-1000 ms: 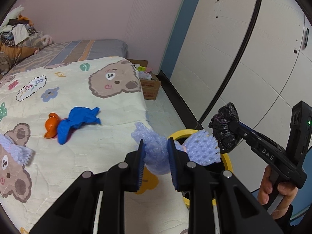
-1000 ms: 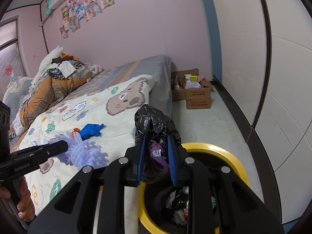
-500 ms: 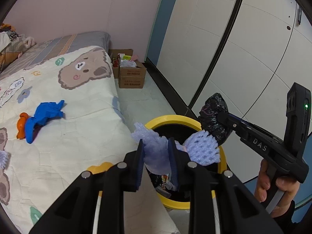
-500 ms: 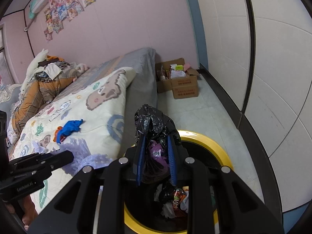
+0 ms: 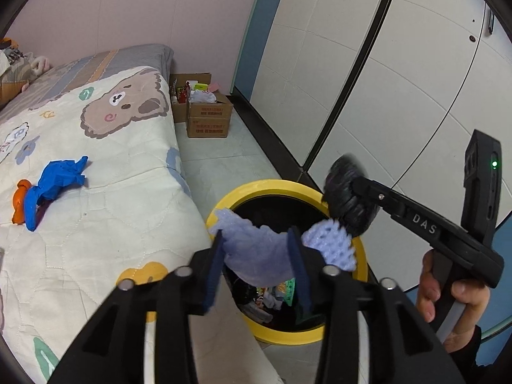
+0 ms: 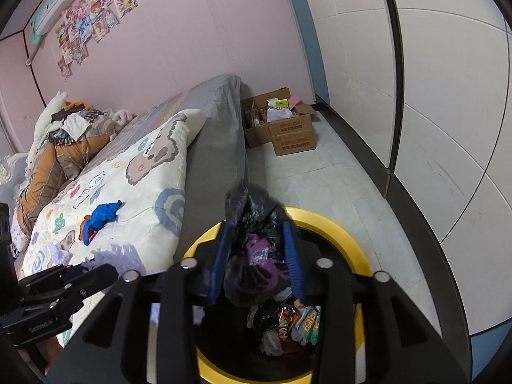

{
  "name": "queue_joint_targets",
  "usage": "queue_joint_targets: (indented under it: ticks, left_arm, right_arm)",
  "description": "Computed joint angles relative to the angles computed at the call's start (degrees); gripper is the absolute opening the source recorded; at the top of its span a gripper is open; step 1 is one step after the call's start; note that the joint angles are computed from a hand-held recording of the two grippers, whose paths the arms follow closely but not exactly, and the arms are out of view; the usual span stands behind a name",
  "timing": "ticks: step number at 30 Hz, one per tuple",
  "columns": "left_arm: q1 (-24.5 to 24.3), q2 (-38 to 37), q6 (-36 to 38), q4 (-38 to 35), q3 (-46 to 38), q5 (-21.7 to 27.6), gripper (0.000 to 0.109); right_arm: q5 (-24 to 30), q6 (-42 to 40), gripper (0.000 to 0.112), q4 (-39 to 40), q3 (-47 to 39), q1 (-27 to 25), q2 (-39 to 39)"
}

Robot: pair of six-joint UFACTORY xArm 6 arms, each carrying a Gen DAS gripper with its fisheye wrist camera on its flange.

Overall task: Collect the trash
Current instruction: 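Open both tools over the yellow bin to release the mesh and bag, then move both open tools back over the bed toward the white mesh and blue glove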

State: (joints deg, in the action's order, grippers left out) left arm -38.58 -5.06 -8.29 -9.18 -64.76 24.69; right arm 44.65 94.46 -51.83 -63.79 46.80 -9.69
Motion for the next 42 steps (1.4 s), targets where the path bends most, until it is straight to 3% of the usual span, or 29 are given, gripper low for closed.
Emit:
queue_joint_targets:
  ticks: [8, 17, 27, 42]
  left_arm:
    - [0.3, -2.3, 0.0, -1.3, 1.9, -1.5, 0.063]
    - [3.8, -6.5, -6.8, 6.1, 5.4, -2.7, 0.082]
    - [9.8, -12.7, -10.8, 10.7, 11.1, -3.6, 0.087]
    - [20.4, -19.7, -11.5, 11.6, 17.2, -2.8, 0.093]
  right_arm:
    - [1.1, 2.4, 0.044, -1.0, 1.1, 0.1, -1.8]
    - [0.8, 1.4, 0.05, -1.1, -1.2, 0.9, -0.2]
    - [0.1, -3.6, 0.057, -0.3, -10.5, 2.8, 7.4]
    - [-0.2, -15.2, 0.063, 4.5, -31.6, 5.5, 23.9]
